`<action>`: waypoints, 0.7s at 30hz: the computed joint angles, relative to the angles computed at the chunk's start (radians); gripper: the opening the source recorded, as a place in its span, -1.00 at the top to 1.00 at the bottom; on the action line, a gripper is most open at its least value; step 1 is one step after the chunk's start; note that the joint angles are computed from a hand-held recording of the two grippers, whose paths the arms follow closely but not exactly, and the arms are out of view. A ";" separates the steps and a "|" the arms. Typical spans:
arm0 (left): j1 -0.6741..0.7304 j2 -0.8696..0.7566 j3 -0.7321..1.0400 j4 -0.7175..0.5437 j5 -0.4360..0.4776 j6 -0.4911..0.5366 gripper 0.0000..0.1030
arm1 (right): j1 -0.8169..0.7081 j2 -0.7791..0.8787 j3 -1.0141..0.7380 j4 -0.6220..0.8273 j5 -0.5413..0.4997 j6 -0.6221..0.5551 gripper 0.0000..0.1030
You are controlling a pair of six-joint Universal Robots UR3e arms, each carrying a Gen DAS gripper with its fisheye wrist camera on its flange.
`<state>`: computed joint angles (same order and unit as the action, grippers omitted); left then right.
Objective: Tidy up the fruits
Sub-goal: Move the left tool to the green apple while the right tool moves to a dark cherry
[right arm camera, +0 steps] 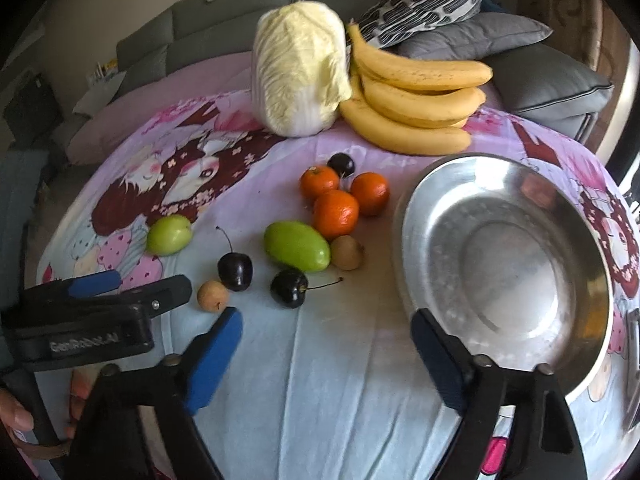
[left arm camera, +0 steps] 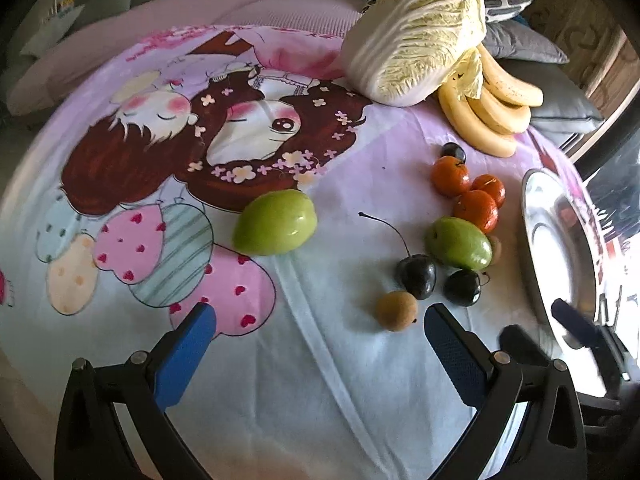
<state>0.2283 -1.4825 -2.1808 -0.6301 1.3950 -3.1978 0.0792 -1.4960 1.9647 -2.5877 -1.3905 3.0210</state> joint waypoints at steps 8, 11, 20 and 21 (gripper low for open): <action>0.003 -0.003 0.020 -0.001 0.029 0.014 -1.00 | 0.028 0.071 -0.062 0.010 0.004 -0.012 -0.35; 0.033 -0.015 0.035 -0.028 0.012 0.008 -0.98 | 0.039 0.101 -0.084 0.008 0.004 -0.007 -0.14; 0.062 -0.116 0.122 -0.046 -0.032 0.042 -0.59 | 0.062 0.185 -0.158 0.027 0.003 0.014 0.07; 0.063 -0.130 0.132 -0.040 -0.022 0.043 -0.59 | 0.066 0.194 -0.165 0.028 0.002 0.015 0.08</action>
